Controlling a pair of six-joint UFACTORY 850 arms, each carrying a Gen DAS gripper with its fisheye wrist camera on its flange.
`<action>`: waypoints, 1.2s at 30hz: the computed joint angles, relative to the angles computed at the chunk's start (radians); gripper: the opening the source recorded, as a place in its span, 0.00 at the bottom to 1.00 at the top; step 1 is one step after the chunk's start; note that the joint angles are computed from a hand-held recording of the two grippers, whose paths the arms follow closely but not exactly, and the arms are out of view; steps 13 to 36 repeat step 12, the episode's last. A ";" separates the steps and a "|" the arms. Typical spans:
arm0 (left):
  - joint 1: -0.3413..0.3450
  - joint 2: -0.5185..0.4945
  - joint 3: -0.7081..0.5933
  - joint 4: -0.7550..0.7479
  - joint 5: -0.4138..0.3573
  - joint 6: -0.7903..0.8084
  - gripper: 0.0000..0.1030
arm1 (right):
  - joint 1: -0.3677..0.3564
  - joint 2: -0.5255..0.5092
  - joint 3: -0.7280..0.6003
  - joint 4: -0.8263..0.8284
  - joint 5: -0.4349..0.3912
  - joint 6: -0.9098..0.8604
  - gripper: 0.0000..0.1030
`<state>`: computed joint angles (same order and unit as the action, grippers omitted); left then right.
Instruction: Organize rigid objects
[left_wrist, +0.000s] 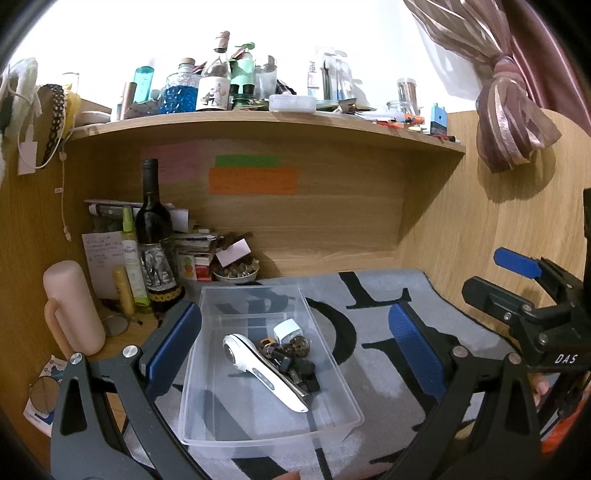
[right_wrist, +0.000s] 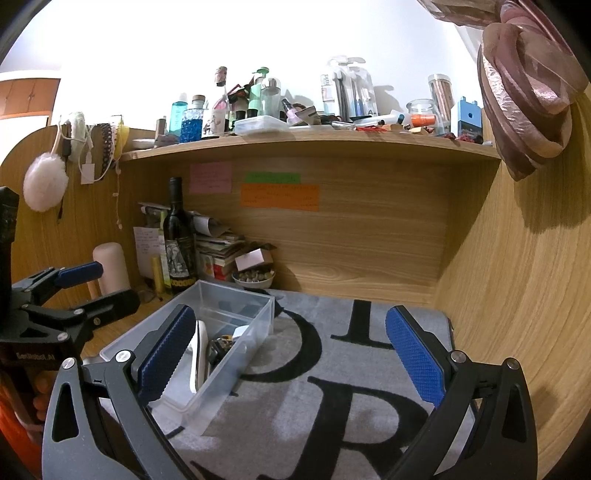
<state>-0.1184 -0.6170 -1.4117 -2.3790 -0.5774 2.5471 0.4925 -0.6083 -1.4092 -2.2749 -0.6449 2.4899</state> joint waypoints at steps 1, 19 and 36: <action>-0.001 0.000 0.001 -0.001 0.001 0.004 1.00 | 0.000 -0.001 -0.002 0.000 0.002 -0.002 1.00; 0.001 -0.012 -0.017 0.002 0.016 -0.017 1.00 | 0.000 -0.014 -0.021 0.015 0.020 -0.019 1.00; 0.001 -0.012 -0.017 0.002 0.016 -0.017 1.00 | 0.000 -0.014 -0.021 0.015 0.020 -0.019 1.00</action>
